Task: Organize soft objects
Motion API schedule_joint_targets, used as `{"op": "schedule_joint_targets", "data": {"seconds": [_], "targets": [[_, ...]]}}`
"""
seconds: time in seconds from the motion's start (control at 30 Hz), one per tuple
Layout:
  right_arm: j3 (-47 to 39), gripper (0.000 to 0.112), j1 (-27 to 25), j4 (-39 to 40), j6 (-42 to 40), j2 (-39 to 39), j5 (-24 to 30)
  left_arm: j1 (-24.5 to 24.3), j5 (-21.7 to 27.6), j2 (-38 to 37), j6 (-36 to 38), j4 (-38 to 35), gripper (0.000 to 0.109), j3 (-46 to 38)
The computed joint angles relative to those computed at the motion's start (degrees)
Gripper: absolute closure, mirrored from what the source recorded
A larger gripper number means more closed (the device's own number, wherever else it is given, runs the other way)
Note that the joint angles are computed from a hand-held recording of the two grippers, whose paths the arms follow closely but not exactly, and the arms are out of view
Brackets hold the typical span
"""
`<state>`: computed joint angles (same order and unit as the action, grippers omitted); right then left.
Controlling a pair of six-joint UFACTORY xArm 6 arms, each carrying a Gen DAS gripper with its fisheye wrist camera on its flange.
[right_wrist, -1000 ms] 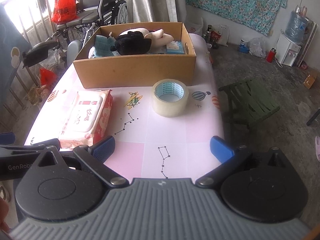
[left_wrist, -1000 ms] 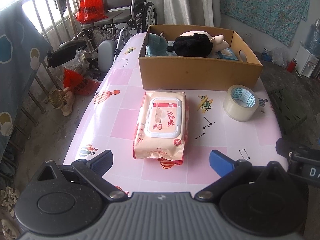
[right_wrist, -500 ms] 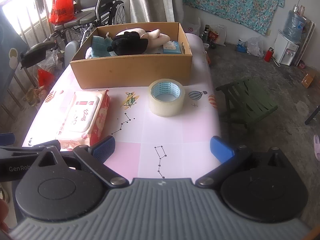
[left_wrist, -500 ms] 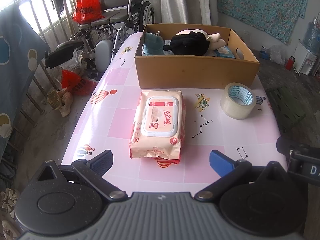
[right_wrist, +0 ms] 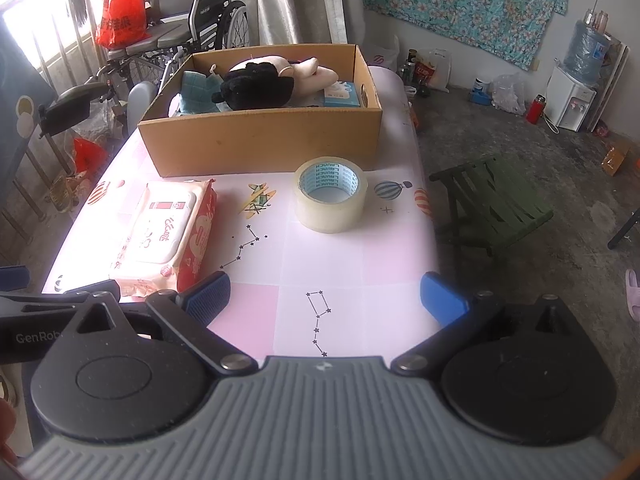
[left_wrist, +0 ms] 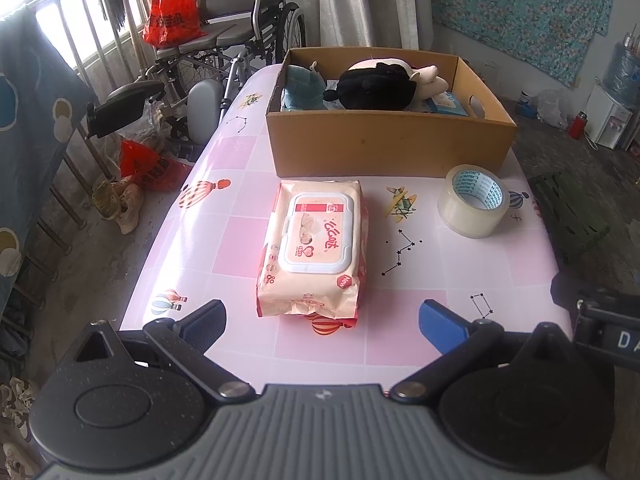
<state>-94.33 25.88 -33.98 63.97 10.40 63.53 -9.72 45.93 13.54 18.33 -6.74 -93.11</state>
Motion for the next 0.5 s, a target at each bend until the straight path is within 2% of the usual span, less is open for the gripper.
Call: {"op": "schedule_joint_targets", "data": {"seconds": [0.5], "targets": [[0.05, 0.011, 0.11, 0.04, 0.26, -0.04, 0.17, 0.09, 0.58, 0.23, 0.33, -0.20, 0.006, -0.52]]}}
